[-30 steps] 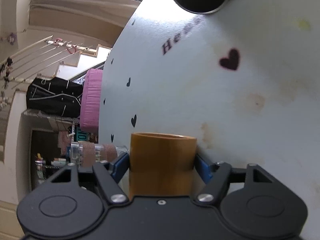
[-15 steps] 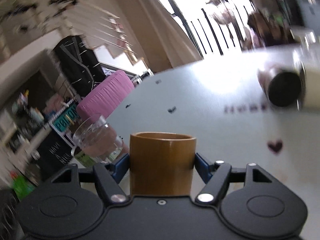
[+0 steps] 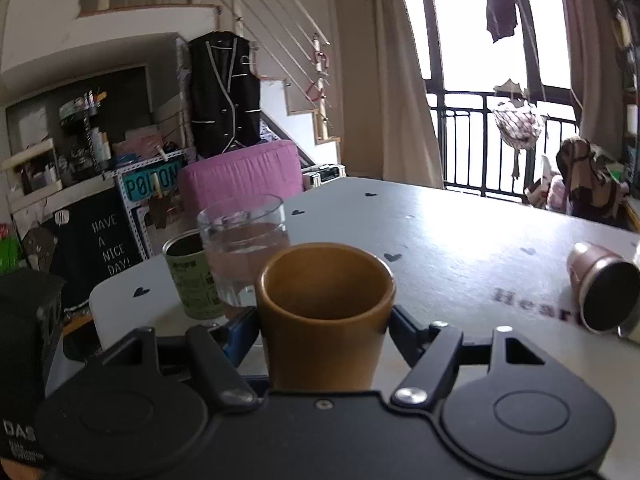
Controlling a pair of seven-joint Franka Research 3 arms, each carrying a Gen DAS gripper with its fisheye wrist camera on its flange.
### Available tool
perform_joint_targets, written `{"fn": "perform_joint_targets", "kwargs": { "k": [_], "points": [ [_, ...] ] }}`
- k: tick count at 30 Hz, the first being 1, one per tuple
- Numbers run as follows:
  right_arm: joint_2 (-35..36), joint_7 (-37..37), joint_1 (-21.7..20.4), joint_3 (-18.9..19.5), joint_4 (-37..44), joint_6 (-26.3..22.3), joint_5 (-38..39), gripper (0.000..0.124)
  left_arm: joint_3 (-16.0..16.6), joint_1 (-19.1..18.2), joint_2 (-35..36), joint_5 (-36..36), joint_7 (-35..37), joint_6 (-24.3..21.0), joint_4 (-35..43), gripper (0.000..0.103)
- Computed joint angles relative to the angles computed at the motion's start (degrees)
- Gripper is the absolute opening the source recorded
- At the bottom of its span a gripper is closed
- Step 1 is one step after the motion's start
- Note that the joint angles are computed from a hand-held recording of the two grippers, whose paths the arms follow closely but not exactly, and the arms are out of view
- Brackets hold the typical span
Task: Flip cup upright
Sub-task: 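Lower the wooden cup upright beside the glass and open the right gripper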
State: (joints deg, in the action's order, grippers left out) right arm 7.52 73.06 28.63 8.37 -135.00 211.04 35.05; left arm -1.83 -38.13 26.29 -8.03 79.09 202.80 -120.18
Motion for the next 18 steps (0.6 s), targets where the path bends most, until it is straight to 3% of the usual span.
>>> {"fn": "perform_joint_targets", "kwargs": {
  "k": [7,13,16,17,18],
  "points": [
    [4.10,-13.31,4.13,-1.55,6.13,1.53,11.58,0.072,-4.52,6.51,4.23,5.58,-4.70,2.95,3.25,0.067],
    [6.42,-17.37,4.35,-1.47,9.70,1.97,14.98,0.072,-3.36,5.13,5.41,5.07,-5.34,3.20,5.00,0.066],
    [5.80,-14.72,3.00,-0.81,8.67,1.37,12.34,0.072,-7.31,9.73,4.05,10.08,-9.23,1.23,4.27,0.085],
    [5.31,-13.71,2.66,-0.68,8.03,1.24,11.78,0.074,-6.35,8.68,3.33,9.46,-9.51,1.54,3.64,0.091],
    [4.68,-10.64,1.67,-0.16,6.74,1.78,9.54,0.083,-4.55,6.62,2.50,7.97,-8.84,1.94,2.84,0.093]
  ]
}}
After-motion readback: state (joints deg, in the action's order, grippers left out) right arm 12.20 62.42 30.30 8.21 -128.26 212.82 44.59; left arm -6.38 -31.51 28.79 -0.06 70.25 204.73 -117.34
